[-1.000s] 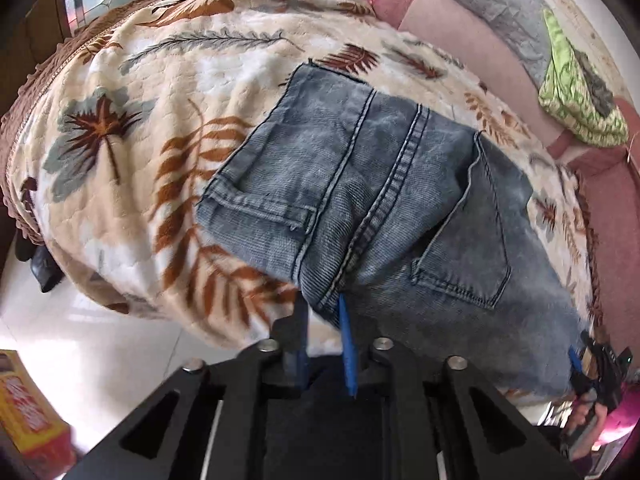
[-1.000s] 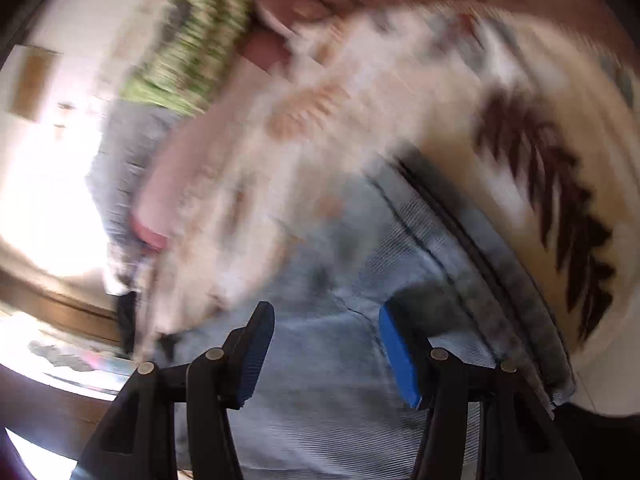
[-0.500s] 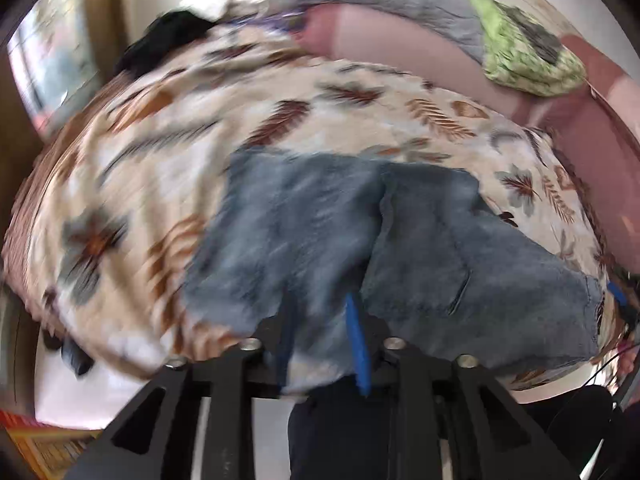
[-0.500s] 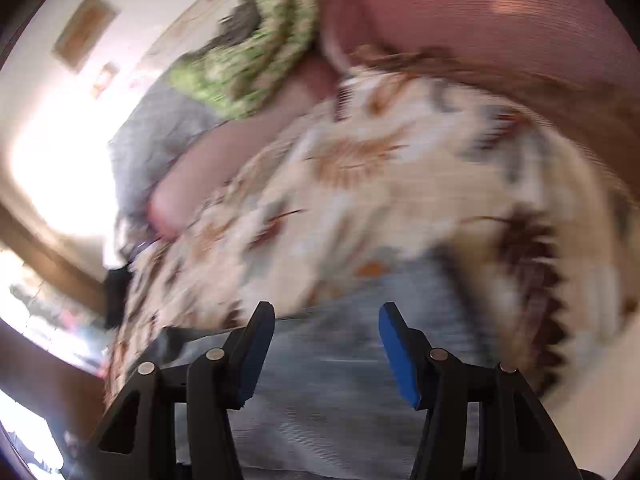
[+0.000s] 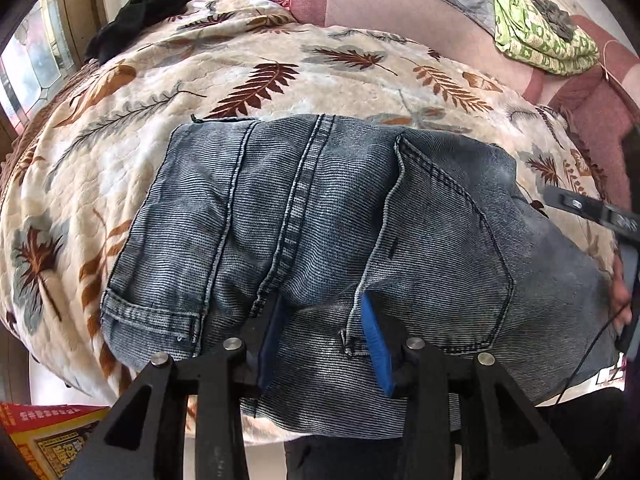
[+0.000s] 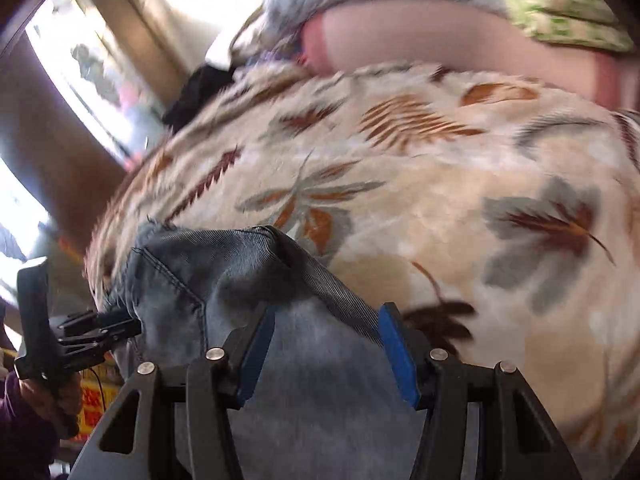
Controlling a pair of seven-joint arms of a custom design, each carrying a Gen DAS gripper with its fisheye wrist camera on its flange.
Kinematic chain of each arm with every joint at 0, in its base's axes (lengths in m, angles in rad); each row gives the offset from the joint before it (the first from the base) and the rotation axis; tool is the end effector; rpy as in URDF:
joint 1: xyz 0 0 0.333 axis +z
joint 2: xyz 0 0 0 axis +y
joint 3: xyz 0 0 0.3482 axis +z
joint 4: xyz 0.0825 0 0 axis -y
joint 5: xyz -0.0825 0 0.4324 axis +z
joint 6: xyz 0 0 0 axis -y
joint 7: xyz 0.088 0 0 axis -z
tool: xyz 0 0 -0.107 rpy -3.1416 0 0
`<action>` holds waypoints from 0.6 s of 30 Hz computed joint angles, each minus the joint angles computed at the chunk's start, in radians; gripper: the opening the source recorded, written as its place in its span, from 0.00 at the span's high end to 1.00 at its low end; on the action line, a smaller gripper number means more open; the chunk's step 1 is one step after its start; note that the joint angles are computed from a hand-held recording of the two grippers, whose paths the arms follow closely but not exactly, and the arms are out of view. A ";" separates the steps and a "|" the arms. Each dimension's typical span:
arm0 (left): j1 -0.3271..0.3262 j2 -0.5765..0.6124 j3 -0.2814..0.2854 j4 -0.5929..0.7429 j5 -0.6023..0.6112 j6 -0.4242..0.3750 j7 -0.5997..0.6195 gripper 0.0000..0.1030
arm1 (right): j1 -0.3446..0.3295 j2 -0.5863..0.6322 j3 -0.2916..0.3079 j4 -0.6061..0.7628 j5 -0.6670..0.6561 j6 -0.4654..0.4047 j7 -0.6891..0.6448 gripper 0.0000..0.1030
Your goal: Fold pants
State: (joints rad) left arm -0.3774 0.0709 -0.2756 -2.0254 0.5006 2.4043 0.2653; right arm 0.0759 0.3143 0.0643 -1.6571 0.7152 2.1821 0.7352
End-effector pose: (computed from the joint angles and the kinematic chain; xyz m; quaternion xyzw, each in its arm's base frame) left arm 0.5110 -0.3833 0.4560 -0.7916 0.5628 -0.1839 0.1511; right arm 0.7186 0.1210 0.4690 -0.8370 0.4365 0.0453 0.3269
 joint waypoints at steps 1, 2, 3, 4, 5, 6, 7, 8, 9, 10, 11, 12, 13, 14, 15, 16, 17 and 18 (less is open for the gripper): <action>0.001 -0.006 0.001 -0.008 0.002 0.010 0.000 0.58 | 0.005 0.036 0.002 0.045 -0.015 -0.035 0.015 0.44; 0.003 -0.010 0.002 -0.017 -0.001 0.023 -0.003 0.58 | 0.003 0.067 0.006 0.083 -0.024 -0.080 0.026 0.44; 0.006 -0.005 0.004 -0.016 -0.005 0.035 -0.007 0.58 | 0.004 0.107 0.008 0.135 -0.045 -0.142 0.052 0.45; 0.008 -0.005 0.005 -0.019 -0.012 0.045 -0.007 0.58 | 0.009 0.124 0.008 0.153 -0.061 -0.157 0.067 0.45; 0.011 -0.007 0.005 -0.022 -0.022 0.052 -0.003 0.58 | 0.013 0.139 0.008 0.168 -0.077 -0.170 0.080 0.48; 0.013 -0.002 0.006 -0.018 -0.028 0.057 0.003 0.58 | 0.015 0.158 0.011 0.190 -0.095 -0.197 0.085 0.54; 0.015 0.001 0.007 -0.016 -0.033 0.060 0.008 0.58 | 0.019 0.155 0.011 0.184 -0.109 -0.188 0.076 0.57; 0.016 0.000 0.007 -0.018 -0.038 0.062 0.013 0.58 | 0.025 0.145 0.009 0.169 -0.124 -0.164 0.069 0.70; 0.017 0.001 0.007 -0.017 -0.043 0.065 0.016 0.58 | 0.036 0.134 0.003 0.156 -0.150 -0.138 0.074 0.87; 0.018 0.003 0.008 -0.015 -0.047 0.066 0.017 0.58 | 0.041 0.127 0.001 0.148 -0.165 -0.119 0.076 0.91; 0.018 0.002 0.008 -0.015 -0.051 0.067 0.016 0.58 | 0.045 0.114 0.000 0.131 -0.171 -0.082 0.073 0.97; 0.019 0.000 0.008 -0.016 -0.054 0.069 0.014 0.58 | 0.048 0.093 -0.001 0.100 -0.172 -0.022 0.066 0.97; 0.019 0.000 0.009 -0.017 -0.053 0.073 0.008 0.58 | 0.048 0.081 0.002 0.083 -0.161 0.017 0.065 0.98; 0.018 -0.003 0.009 -0.019 -0.046 0.075 -0.002 0.58 | 0.042 0.073 0.008 0.074 -0.140 0.040 0.060 0.98; 0.016 -0.003 0.009 -0.019 -0.033 0.073 -0.012 0.58 | 0.038 0.067 0.011 0.069 -0.123 0.060 0.060 0.98; 0.014 -0.003 0.008 -0.019 -0.021 0.067 -0.020 0.58 | 0.039 0.063 0.012 0.060 -0.117 0.084 0.063 0.98; 0.011 -0.004 0.007 -0.017 -0.010 0.059 -0.030 0.58 | 0.045 0.062 0.010 0.054 -0.124 0.102 0.072 0.98; 0.008 -0.009 0.005 -0.017 0.001 0.051 -0.039 0.58 | 0.056 0.064 0.004 0.046 -0.149 0.122 0.089 0.98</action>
State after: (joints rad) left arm -0.3697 0.0620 -0.2703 -2.0423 0.5016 2.4550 0.2262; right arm 0.1322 0.3780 0.0681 -1.6113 0.5665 2.3039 0.8246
